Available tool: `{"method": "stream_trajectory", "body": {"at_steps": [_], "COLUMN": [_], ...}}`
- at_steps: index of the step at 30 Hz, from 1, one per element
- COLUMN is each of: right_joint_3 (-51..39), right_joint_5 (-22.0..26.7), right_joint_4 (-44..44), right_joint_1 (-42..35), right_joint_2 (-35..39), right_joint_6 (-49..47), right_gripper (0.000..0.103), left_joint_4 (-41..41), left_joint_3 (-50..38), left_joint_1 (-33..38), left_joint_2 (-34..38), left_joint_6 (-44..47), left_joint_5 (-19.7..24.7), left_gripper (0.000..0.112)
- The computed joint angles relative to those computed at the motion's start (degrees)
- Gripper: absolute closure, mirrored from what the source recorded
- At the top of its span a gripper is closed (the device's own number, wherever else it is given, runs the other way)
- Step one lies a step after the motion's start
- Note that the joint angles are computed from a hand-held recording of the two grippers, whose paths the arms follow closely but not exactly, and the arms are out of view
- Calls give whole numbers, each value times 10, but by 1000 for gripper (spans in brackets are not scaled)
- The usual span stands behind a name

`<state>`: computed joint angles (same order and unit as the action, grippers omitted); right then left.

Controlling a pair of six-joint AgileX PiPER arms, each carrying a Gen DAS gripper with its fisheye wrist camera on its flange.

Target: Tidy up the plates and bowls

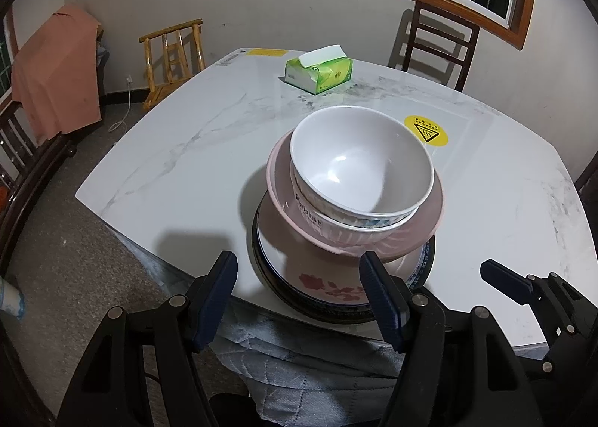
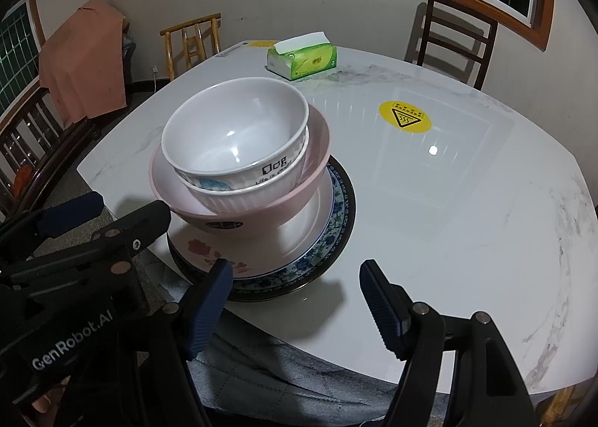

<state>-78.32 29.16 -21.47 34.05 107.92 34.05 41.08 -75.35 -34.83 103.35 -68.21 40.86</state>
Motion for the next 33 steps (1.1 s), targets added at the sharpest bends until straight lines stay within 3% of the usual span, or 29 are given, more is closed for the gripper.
{"method": "stream_trajectory", "body": {"at_steps": [33], "right_joint_3": [-4], "right_joint_5": [6], "right_joint_4": [11], "right_joint_1": [1], "right_joint_2": [5], "right_joint_6": [-10], "right_gripper": [31], "left_joint_4": [-3], "left_joint_3": [11], "left_joint_1": [9], "left_joint_2": [-3], "left_joint_6": [-4], "left_joint_5": [-23], "left_gripper": [47]}}
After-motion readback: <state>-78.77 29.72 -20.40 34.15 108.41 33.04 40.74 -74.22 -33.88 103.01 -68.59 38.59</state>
